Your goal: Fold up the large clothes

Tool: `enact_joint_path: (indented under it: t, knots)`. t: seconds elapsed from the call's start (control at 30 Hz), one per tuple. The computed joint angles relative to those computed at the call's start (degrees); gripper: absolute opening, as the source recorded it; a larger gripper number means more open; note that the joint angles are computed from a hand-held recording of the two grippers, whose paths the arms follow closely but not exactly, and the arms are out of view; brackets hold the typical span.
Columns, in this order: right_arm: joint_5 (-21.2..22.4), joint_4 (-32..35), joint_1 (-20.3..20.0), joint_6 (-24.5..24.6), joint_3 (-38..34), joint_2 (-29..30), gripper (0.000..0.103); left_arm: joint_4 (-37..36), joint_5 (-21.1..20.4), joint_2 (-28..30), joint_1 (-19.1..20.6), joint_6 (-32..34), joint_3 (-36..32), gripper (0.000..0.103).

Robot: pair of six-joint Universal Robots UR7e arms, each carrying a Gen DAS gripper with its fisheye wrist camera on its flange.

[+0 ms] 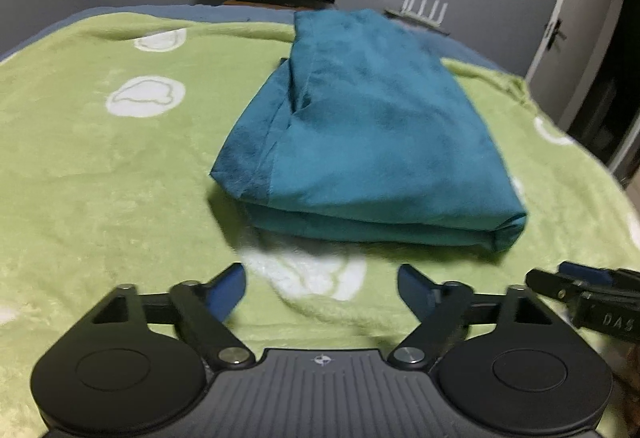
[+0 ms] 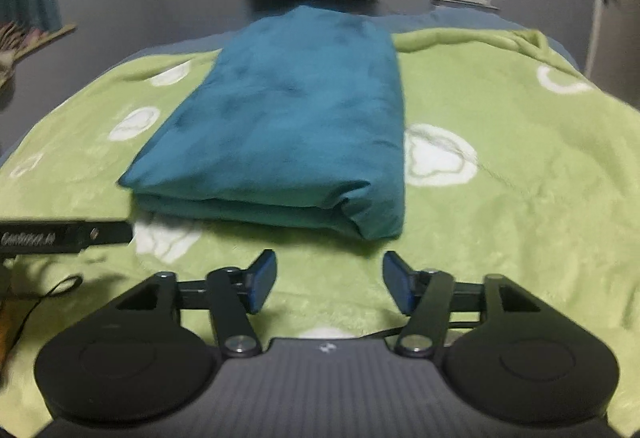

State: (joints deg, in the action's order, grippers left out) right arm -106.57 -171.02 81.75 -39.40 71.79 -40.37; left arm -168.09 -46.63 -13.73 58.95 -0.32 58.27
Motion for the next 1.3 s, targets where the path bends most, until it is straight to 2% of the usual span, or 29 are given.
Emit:
enact_joint_path:
  t: [0.07,0.1,0.2,0.3,1.17,1.3]
  knots:
    - [-1.42,-0.21,-0.1,1.7,-1.64,1.52,0.062,3.52,2.23,1.34,0.02,-0.64,-2.4,0.094]
    - [-2.47,0.06,0.01,2.13,-2.6,2.35,0.066,5.61,2.93,2.03,0.13,-0.93,-3.7,0.097]
    - [-5.3,-0.76,0.29,0.94,-3.94,4.15,0.08,9.23,3.4,3.47,0.36,-0.4,-6.21,0.098]
    - [-5.89,-1.0,0.34,-0.03,-4.38,4.87,0.085,11.91,3.12,4.02,0.47,0.51,-7.25,0.099]
    - [-5.67,-1.23,0.29,-1.95,-4.44,5.31,0.085,11.05,3.7,4.81,0.28,2.25,-7.57,0.099]
    - [-5.71,-1.19,0.3,-1.94,-4.48,5.33,0.085,10.95,3.66,4.7,0.26,2.49,-7.37,0.096]
